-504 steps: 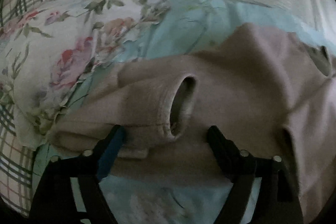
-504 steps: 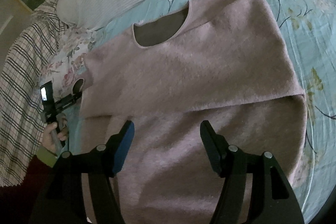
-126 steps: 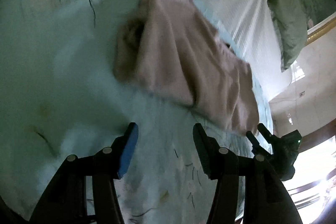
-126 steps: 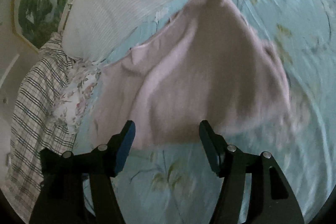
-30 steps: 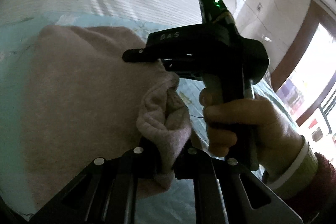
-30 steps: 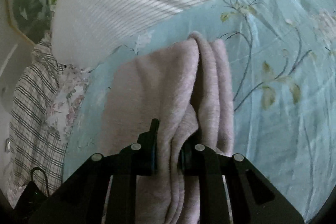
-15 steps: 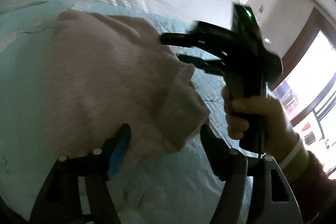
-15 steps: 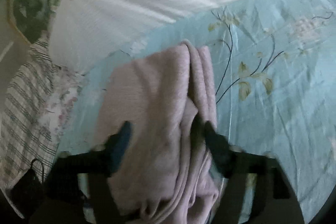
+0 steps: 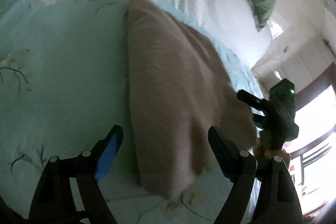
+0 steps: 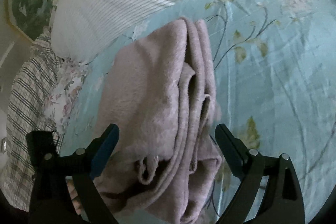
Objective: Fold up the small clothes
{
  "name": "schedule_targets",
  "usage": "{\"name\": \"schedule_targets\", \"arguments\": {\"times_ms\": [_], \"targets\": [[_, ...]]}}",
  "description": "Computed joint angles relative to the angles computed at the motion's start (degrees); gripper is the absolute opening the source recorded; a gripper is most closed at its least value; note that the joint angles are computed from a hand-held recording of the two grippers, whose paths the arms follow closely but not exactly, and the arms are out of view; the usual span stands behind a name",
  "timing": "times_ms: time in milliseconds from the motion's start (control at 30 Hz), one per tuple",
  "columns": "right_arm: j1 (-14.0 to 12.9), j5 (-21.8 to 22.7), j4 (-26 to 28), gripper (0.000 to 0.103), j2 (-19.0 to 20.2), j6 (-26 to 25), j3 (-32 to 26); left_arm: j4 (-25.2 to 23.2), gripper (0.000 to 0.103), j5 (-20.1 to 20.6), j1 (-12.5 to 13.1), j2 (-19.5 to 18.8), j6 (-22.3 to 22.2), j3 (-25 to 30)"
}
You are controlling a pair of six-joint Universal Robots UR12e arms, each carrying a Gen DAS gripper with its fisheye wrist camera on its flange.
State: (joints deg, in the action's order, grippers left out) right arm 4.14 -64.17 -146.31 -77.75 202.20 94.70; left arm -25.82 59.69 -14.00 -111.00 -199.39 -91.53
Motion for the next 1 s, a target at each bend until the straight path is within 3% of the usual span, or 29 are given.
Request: {"name": "schedule_targets", "arguments": {"times_ms": [100,233,267,300,367,400,500,667,800,1000], "targets": [[-0.2,1.4,0.4,0.093,1.0,0.8,-0.5,-3.5,0.085,-0.6,-0.2,-2.7,-0.3,3.0],[-0.5,4.2,-1.3,0.093,1.9,2.8,-0.2,-2.9,0.092,-0.9,-0.8,-4.9,0.5,5.4],[-0.4,5.1,-0.6,0.087,2.0,2.7,-0.5,-3.4,0.088,-0.2,-1.0,-5.3,1.0,6.2],[-0.1,5.1,0.9,0.079,2.1,2.4,-1.1,-3.5,0.067,0.2,-1.3,-5.7,2.0,6.9],[0.6,4.1,2.4,0.055,2.1,2.3,-1.6,-5.5,0.053,1.0,-1.6,-5.9,3.2,7.9],[0.8,4.9,1.7,0.05,1.9,2.9,-1.2,-5.2,0.047,1.2,-1.6,-5.7,3.4,7.7],[2.0,4.4,-1.9,0.044,1.0,4.5,0.0,-2.3,0.042,2.8,-1.7,-3.3,3.9,5.1],[5.8,5.8,-6.4,0.043,0.7,4.2,0.5,5.5,0.042,4.2,0.3,4.5,5.0,-3.6],[8.8,8.0,-9.2,0.042,1.7,3.5,0.0,7.3,0.042,6.0,2.6,10.8,6.5,-10.2],[12.3,9.6,-7.6,0.042,2.9,2.1,-0.1,8.5,0.042,8.9,4.9,16.4,5.7,-17.6]]}}
